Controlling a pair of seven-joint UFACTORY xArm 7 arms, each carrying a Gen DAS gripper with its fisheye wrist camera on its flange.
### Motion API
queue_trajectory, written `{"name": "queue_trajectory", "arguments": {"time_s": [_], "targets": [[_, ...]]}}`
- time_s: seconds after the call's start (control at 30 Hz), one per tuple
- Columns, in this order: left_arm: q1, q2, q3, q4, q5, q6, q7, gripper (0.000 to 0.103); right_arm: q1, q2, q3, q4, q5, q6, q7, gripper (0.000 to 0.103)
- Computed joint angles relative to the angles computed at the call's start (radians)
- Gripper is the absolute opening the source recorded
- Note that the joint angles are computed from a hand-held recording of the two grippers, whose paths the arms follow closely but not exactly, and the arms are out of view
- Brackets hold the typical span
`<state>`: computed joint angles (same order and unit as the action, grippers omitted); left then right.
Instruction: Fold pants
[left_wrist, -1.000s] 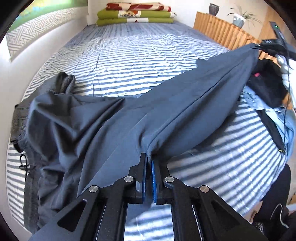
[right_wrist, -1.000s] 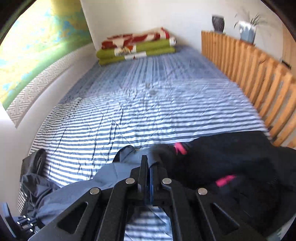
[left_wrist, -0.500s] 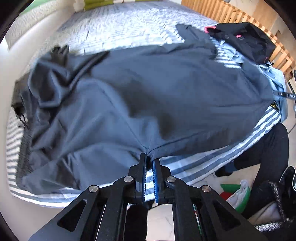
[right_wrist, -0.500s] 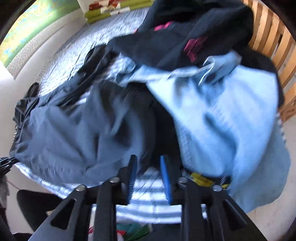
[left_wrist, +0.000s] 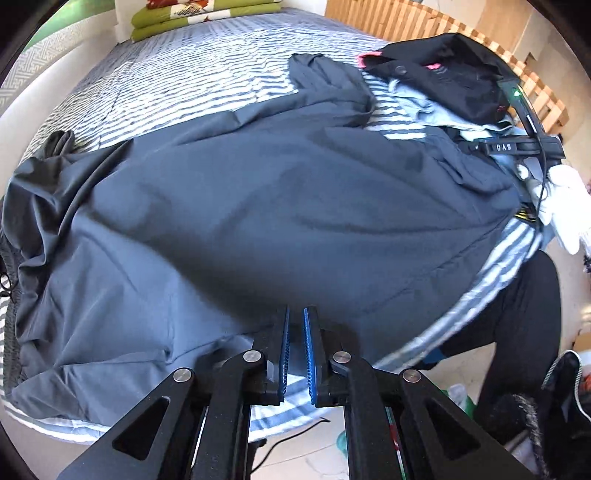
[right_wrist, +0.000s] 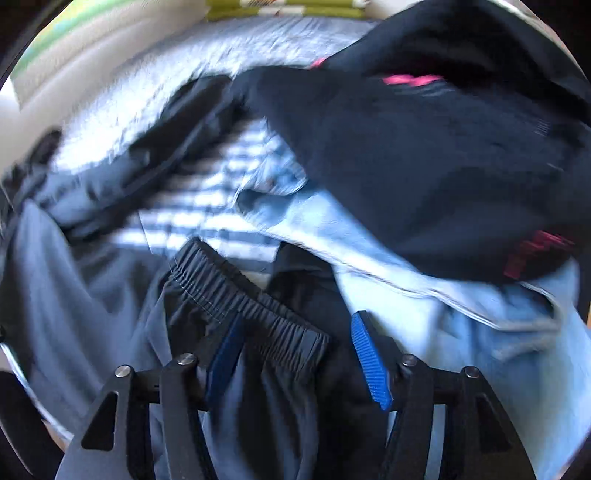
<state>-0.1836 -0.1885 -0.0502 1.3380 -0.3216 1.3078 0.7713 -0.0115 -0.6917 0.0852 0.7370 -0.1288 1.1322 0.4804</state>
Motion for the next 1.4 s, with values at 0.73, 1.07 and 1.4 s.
{"name": "queue_trajectory", "arguments": {"time_s": [0.73,1.07,1.4], "targets": [[0.098,-0.013,0.109,0.070,-0.119,0.178,0.036,0.012,-0.163,-0.331,0.100,0.139,-0.332,0.516,0.055,0.035],[0.152,0.288,0.042,0.446,-0.020,0.088,-0.098,0.024,-0.073,-0.092,0.079,0.305,-0.173,0.189,0.084,0.050],[-0.043,0.742,-0.067,1.021,0.189,0.173,-0.189,0.042,-0.004,0.580,-0.008,0.675,-0.101,-0.026,-0.017,0.063]]}}
